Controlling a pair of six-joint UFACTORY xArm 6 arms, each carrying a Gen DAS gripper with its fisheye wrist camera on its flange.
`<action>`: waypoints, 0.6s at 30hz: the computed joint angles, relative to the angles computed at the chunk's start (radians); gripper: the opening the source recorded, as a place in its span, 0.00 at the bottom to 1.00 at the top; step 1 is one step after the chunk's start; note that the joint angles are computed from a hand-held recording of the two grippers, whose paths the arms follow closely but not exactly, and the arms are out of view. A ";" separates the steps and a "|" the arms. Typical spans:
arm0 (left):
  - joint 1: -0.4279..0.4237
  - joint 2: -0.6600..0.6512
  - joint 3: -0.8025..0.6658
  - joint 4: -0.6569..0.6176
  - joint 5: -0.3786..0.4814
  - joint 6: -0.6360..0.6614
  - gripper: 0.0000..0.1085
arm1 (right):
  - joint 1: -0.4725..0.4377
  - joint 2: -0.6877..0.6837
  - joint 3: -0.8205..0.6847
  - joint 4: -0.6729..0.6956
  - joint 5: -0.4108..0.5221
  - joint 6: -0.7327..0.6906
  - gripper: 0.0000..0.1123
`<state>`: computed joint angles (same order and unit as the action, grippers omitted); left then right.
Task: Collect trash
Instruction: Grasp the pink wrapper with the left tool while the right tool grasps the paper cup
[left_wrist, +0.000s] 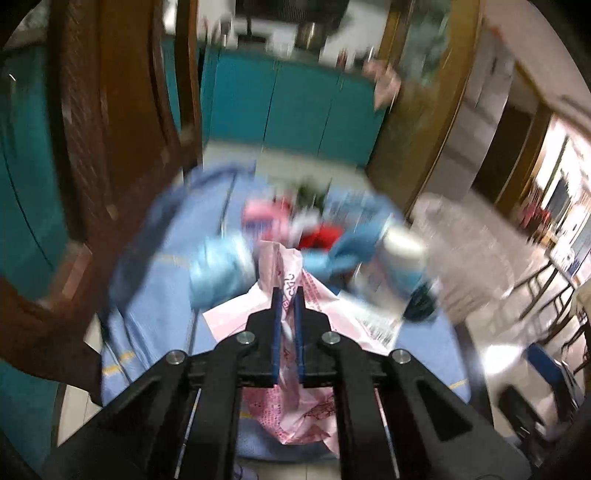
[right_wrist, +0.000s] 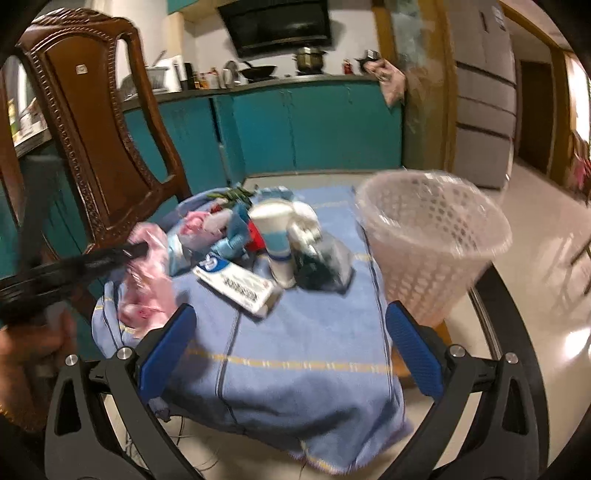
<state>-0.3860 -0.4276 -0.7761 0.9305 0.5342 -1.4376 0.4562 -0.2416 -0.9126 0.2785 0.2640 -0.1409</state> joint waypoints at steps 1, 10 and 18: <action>-0.019 -0.027 0.004 0.104 0.028 -0.082 0.07 | 0.001 0.027 -0.026 -0.021 -0.013 -0.003 0.89; -0.106 -0.070 0.001 0.371 0.197 -0.251 0.06 | 0.018 0.388 -0.422 -0.071 0.040 -0.032 0.82; -0.059 -0.066 0.005 0.333 0.167 -0.225 0.06 | 0.010 0.581 -0.655 -0.021 0.180 -0.057 0.47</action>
<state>-0.4454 -0.4938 -0.7712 1.2633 0.7010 -1.6625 0.4665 0.3397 -1.5681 0.2577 0.4436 -0.1983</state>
